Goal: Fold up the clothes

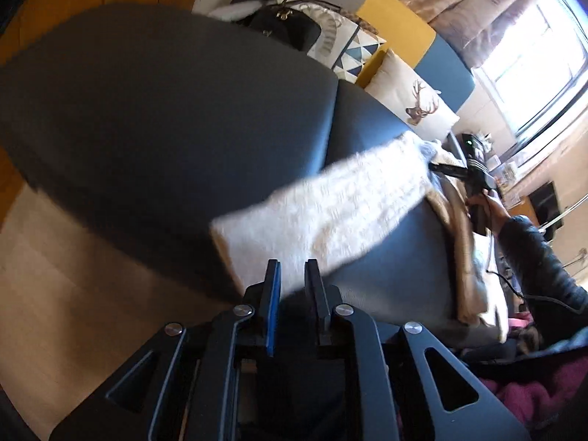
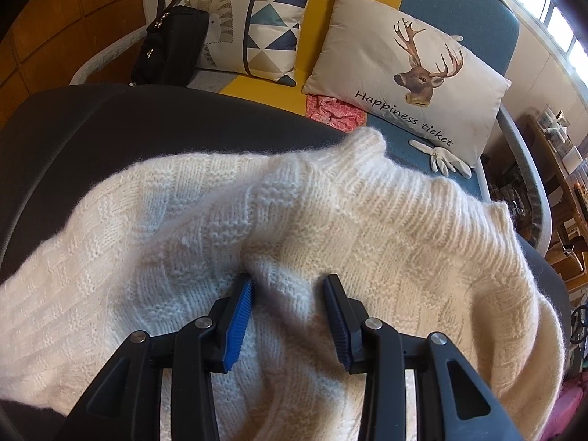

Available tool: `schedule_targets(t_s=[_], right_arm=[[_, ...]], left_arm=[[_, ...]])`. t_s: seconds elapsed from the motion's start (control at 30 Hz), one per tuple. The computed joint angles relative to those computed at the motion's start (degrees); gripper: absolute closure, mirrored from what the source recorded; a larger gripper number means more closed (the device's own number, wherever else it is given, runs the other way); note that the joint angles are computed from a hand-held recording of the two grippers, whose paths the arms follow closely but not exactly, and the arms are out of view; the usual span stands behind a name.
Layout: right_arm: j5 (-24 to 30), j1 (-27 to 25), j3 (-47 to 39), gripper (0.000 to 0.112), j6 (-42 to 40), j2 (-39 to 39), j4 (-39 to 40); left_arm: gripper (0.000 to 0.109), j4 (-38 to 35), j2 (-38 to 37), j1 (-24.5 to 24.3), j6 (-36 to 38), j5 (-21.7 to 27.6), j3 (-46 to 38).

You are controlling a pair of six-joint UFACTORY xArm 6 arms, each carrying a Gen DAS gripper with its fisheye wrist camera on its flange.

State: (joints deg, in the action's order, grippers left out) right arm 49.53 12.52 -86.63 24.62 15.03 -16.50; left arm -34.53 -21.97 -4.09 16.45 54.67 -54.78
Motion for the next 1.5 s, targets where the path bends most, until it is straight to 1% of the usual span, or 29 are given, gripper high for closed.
schedule_targets(t_s=[0.03, 0.1, 0.17, 0.23, 0.33, 0.4, 0.47, 0.5, 0.53, 0.57, 0.6, 0.67, 0.7, 0.73, 0.77, 0.8, 0.83, 0.87, 1.0, 1.1, 1.17, 1.23, 1.33, 1.43, 1.5], right_arm=[[-0.1, 0.0, 0.1, 0.074, 0.1, 0.0, 0.0], [-0.3, 0.0, 0.2, 0.074, 0.5, -0.1, 0.0], [-0.3, 0.1, 0.3, 0.074, 0.7, -0.2, -0.1], [0.0, 0.2, 0.1, 0.074, 0.7, -0.2, -0.2], [-0.3, 0.2, 0.5, 0.074, 0.4, -0.4, 0.1], [-0.1, 0.2, 0.3, 0.073, 0.0, -0.3, 0.3], [0.4, 0.2, -0.2, 0.073, -0.3, 0.0, 0.4], [0.7, 0.2, -0.4, 0.073, -0.4, 0.1, 0.4], [1.0, 0.2, -0.7, 0.073, -0.5, 0.3, 0.4], [1.2, 0.2, -1.0, 0.073, -0.6, 0.4, 0.5], [1.5, 0.2, -1.2, 0.073, -0.8, 0.5, 0.5], [2.1, 0.2, -1.7, 0.073, -1.0, 0.8, 0.6], [2.3, 0.3, -2.0, 0.073, -1.1, 1.0, 0.6], [2.6, 0.3, -2.2, 0.073, -1.2, 1.1, 0.6], [2.7, 0.3, -2.2, 0.073, -0.8, 1.1, 0.4], [2.7, 0.4, -2.2, 0.073, -0.3, 1.1, 0.1], [2.7, 0.4, -2.1, 0.072, -0.2, 1.1, -0.1], [3.0, 0.4, -2.4, 0.072, -0.2, 1.2, -0.1], [4.0, 0.6, -3.4, 0.072, 0.6, 1.8, -0.6], [3.9, 0.8, -3.9, 0.072, 2.1, 2.3, -1.6], [3.8, 0.9, -4.4, 0.073, 3.7, 2.6, -2.1], [3.4, 1.1, -4.7, 0.074, 4.6, 2.9, -2.6], [2.0, 0.9, -5.2, 0.074, 5.9, 3.5, -1.4], [1.2, 1.3, -6.6, 0.074, 6.7, 4.6, -0.4], [1.0, 1.8, -7.9, 0.074, 7.6, 5.7, -0.8]], left_arm=[[0.084, -0.9, 2.3, -0.5, 0.1, 0.5, -2.0], [0.084, -0.8, 7.3, -2.0, -1.1, 1.0, -5.8], [0.084, 5.1, 11.6, -4.2, -6.5, 0.1, -9.1], [0.084, 14.0, 13.0, -6.8, -9.9, -3.6, -9.6], [0.084, 22.1, 13.3, -9.9, -5.9, -5.9, -9.2], [0.084, 22.4, 14.7, -10.5, -1.6, -3.7, -10.4], [0.084, 23.5, 16.0, -10.8, 1.0, -1.9, -11.4], [0.081, 23.5, 16.5, -10.8, 2.3, -1.4, -11.7], [0.075, 23.0, 16.9, -10.8, 3.9, -0.8, -12.0], [0.072, 22.5, 17.2, -10.8, 5.1, -0.9, -12.1], [0.067, 23.6, 17.1, -11.3, 4.8, -1.7, -11.7], [0.064, 26.4, 16.9, -12.5, 3.7, -3.5, -10.8], [0.063, 28.3, 16.7, -13.2, 2.4, -4.8, -10.2], [0.065, 30.3, 16.6, -13.8, 0.9, -6.0, -9.7], [0.068, 30.2, 16.8, -13.8, -0.2, -6.9, -9.7], [0.078, 30.0, 17.1, -13.7, -1.3, -7.7, -9.8], [0.092, 29.6, 17.6, -13.2, -2.6, -8.3, -10.3], [0.096, 29.2, 18.1, -12.7, -4.1, -8.9, -10.8], [0.098, 35.3, 20.7, -12.0, -11.4, -11.7, -12.8], [0.099, 39.7, 24.2, -11.2, -18.6, -13.6, -16.0], [0.099, 45.6, 26.0, -10.8, -25.2, -16.3, -17.9], [0.099, 50.3, 28.1, -10.7, -30.6, -17.6, -20.4], [0.099, 55.5, 33.4, -10.6, -35.3, -16.0, -26.8], [0.099, 59.2, 37.6, -9.4, -36.8, -14.1, -30.2], [0.099, 60.9, 41.3, -8.9, -37.2, -11.6, -34.8]])
